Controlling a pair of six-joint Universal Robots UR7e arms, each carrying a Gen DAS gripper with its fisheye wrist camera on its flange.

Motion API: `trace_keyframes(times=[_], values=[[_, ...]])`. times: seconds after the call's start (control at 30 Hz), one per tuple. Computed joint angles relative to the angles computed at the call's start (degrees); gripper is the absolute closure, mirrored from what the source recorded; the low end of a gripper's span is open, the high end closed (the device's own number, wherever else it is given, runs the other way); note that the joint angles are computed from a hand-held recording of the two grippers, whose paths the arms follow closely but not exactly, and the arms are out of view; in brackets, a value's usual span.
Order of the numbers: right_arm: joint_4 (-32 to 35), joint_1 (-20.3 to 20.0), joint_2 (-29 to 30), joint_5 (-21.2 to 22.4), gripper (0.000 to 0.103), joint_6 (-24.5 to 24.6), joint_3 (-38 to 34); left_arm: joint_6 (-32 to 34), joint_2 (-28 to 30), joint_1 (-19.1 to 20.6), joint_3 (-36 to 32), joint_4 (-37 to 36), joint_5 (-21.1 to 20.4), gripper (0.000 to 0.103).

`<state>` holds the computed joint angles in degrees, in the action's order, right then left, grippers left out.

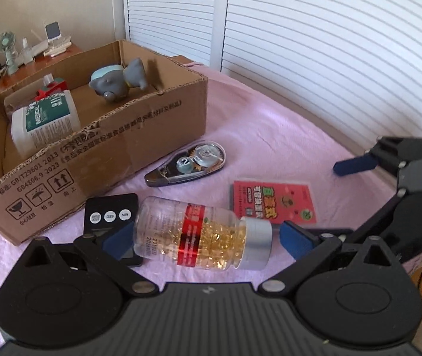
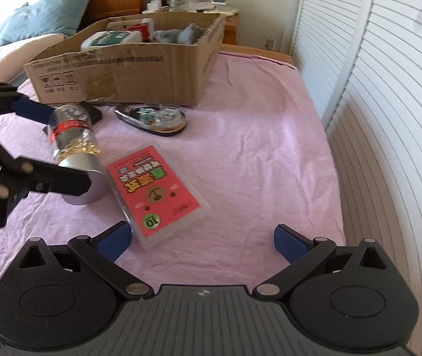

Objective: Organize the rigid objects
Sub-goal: 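Lower the left gripper onto the glass capsule bottle and close, then lift the capsule bottle with the left gripper while the right grasps the pink card box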

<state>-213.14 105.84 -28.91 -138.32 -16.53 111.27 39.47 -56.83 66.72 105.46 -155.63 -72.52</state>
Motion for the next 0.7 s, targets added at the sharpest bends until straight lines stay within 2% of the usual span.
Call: trace_keyframes(times=[0.23,0.37,0.5,0.7], values=[[-0.49,-0.18,-0.1,-0.33,0.0,0.27,0.29,6.24,0.25,-0.61,2.58,-5.83,1.07,0.001],[-0.65,-0.22,-0.09,-0.46,0.0,0.35,0.31,8.98,0.73,-0.65,3.87,-10.1,1.68,0.007],[-0.86,-0.4,-0.22,-0.92,0.0,0.81,0.23,9.36,0.02,-0.9,4.82,-10.45,2.31,0.007],[-1.2,-0.93,0.24,-1.41,0.0,0.44,-1.34,6.27,-3.79,-1.4,8.4,-9.2,4.81,0.007]])
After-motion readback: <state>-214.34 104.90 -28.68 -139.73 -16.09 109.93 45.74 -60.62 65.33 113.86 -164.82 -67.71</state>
